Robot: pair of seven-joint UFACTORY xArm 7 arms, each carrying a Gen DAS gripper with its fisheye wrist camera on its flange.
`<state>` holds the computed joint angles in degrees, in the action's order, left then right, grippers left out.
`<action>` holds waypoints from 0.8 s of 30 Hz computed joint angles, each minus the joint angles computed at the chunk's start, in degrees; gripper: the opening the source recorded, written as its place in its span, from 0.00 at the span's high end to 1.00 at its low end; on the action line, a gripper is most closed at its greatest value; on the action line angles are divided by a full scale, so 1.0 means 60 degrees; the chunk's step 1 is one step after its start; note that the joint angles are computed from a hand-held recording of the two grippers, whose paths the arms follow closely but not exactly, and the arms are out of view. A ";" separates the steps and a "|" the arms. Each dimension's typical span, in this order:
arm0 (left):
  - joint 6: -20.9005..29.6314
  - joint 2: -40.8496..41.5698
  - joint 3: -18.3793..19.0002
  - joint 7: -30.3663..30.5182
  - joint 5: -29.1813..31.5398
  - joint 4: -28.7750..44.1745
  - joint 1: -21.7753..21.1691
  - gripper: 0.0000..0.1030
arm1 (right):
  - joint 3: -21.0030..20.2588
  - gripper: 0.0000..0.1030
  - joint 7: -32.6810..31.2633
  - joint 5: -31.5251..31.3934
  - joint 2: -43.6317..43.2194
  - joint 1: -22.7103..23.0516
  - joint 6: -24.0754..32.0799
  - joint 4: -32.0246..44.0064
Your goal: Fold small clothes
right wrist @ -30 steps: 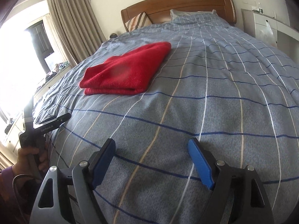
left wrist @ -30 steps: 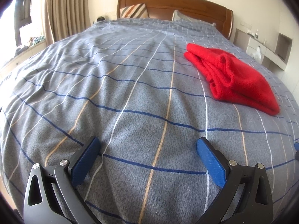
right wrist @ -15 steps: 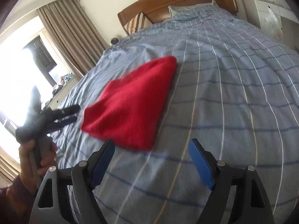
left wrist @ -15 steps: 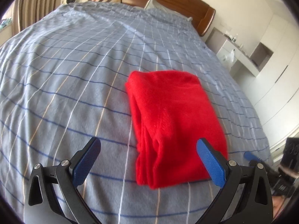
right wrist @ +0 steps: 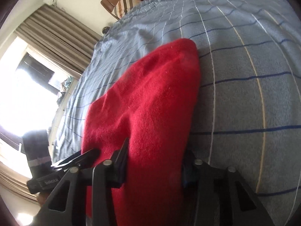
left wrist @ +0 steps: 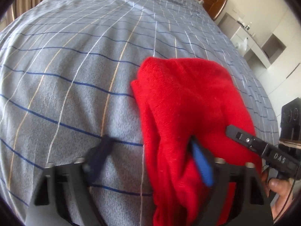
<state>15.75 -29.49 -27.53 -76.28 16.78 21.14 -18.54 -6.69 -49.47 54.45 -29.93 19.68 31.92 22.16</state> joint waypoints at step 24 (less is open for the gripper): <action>0.6568 -0.2436 -0.2590 -0.1673 0.0448 0.1283 -0.1496 0.04 | -0.0292 0.08 0.2587 -0.6287 -0.6883 -0.2655 0.1545 -0.2890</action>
<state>55.16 -44.10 -43.07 -86.32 19.47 28.84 -27.51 -8.45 -33.95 16.73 -71.23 3.75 41.19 4.82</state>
